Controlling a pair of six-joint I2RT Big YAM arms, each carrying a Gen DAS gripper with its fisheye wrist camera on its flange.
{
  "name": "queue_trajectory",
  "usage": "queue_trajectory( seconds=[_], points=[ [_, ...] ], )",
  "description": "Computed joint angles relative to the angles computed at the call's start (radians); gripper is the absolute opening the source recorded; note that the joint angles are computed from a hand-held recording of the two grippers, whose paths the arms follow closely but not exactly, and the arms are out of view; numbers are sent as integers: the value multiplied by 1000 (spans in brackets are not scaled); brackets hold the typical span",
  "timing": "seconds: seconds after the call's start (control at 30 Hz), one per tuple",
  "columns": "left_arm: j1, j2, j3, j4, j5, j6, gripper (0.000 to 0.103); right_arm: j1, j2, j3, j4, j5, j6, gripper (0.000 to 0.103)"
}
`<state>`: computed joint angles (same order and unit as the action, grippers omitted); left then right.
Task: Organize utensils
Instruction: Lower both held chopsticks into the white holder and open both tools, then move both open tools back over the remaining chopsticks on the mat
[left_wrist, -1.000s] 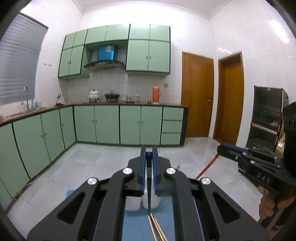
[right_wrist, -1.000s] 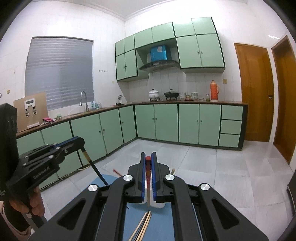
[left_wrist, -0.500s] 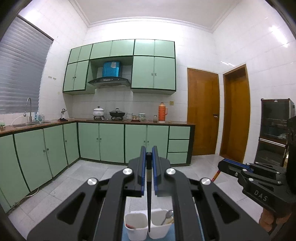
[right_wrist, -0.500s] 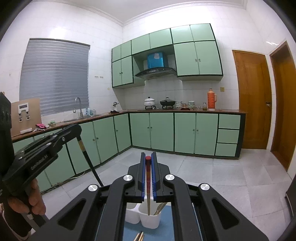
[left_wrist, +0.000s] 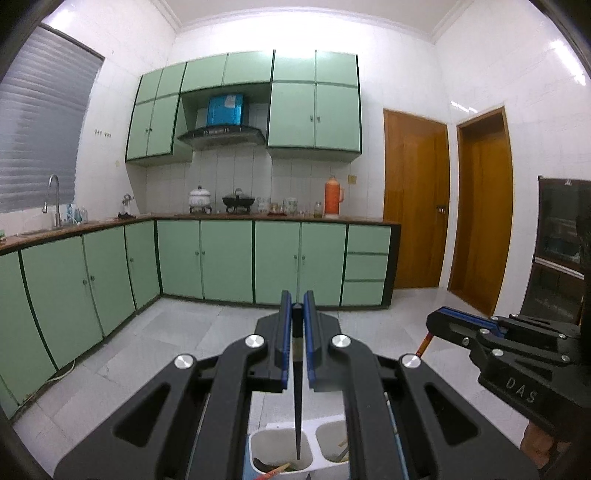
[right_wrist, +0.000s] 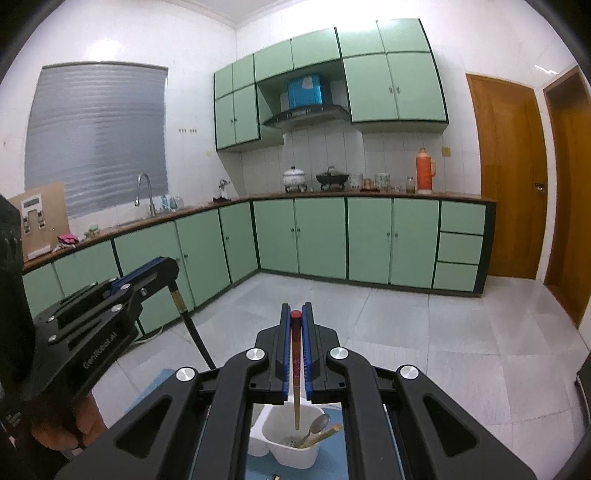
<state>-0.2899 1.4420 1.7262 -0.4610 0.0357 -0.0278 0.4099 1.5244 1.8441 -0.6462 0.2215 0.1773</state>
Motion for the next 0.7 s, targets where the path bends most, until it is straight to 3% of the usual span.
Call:
queue_trajectory(
  seconds=[0.4, 0.5, 0.7],
  points=[
    [37, 35, -28, -71, 43, 11, 6, 3, 23, -40, -30, -41, 16, 6],
    [45, 34, -30, -80, 47, 11, 8, 7, 14, -53, -27, -36, 22, 14],
    [55, -12, -64, -38, 45, -1, 39, 12, -28, -87, 5, 24, 32, 38]
  ],
)
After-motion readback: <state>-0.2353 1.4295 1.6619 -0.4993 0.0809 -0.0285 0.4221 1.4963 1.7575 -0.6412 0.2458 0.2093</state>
